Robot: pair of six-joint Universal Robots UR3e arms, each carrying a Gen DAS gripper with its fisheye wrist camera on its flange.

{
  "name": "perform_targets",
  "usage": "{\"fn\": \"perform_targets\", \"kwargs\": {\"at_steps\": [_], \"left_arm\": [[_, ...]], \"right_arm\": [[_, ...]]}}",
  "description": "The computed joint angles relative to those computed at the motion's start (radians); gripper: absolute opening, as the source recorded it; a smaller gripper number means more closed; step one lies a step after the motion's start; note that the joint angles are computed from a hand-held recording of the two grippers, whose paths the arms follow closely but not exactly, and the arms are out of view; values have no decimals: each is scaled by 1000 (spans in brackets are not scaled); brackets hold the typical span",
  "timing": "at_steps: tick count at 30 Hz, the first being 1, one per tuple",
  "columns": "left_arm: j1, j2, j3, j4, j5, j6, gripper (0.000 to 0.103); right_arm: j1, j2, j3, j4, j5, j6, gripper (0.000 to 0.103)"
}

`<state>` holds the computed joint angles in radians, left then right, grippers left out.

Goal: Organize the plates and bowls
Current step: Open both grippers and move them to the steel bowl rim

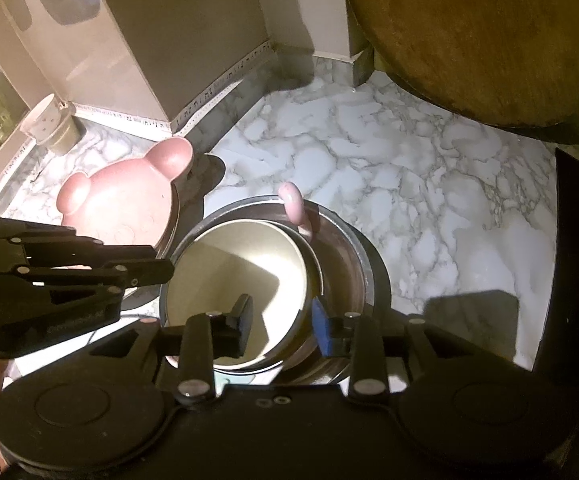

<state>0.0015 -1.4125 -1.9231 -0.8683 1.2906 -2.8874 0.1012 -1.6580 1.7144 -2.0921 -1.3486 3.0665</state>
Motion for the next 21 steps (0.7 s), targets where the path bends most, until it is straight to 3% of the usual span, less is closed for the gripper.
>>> {"fn": "perform_targets", "kwargs": {"at_steps": [2, 4, 9, 14, 18, 21], "left_arm": [[18, 22, -14, -2, -11, 4, 36], [34, 46, -32, 9, -17, 7, 58], [101, 117, -73, -12, -58, 35, 62], [190, 202, -165, -4, -85, 63, 71], [256, 248, -225, -23, -119, 72, 72], [282, 271, -272, -12, -125, 67, 72]], "right_arm": [[-17, -10, 5, 4, 19, -9, 38], [-33, -22, 15, 1, 32, -13, 41], [-58, -41, 27, -3, 48, -26, 46], [-75, -45, 45, -24, 51, -50, 50], [-102, -40, 76, -68, 46, -75, 71], [-131, -28, 89, -86, 48, -88, 77]]}}
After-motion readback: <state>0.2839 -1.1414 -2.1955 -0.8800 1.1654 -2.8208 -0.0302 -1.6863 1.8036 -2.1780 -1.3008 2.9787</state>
